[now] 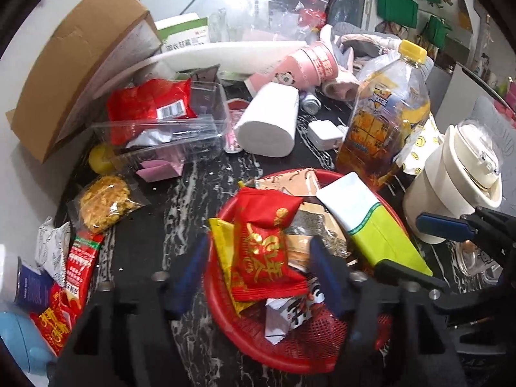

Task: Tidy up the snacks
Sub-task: 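Open both grippers to drop the stick snack and red-gold packet into the basket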

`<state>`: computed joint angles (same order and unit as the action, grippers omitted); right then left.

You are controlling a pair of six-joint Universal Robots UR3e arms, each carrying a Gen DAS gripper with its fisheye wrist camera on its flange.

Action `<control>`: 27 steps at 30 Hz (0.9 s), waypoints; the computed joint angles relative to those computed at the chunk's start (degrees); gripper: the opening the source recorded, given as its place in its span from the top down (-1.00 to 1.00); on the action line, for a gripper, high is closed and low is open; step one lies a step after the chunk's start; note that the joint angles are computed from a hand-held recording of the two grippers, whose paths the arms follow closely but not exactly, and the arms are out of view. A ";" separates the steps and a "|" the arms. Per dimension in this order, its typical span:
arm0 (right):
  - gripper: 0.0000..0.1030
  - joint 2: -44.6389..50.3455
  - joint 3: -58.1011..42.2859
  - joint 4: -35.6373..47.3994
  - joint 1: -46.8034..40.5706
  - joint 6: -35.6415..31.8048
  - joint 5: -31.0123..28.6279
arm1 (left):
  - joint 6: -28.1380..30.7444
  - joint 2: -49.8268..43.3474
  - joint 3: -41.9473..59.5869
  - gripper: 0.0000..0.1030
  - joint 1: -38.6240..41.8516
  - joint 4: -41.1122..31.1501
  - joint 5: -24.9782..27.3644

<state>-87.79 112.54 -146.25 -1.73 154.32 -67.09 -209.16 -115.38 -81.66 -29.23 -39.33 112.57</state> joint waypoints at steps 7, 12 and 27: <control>-0.32 -2.69 1.85 0.52 -1.40 0.14 0.95 | -0.79 2.91 -2.11 -0.39 -0.32 0.07 1.48; -0.32 -6.35 2.82 1.73 -2.26 -0.13 1.88 | -1.39 5.94 -3.41 -0.39 -1.25 0.00 2.78; -0.32 -27.36 7.37 8.60 -9.38 -2.45 11.04 | -3.82 13.17 0.97 -0.39 -9.87 -5.73 13.19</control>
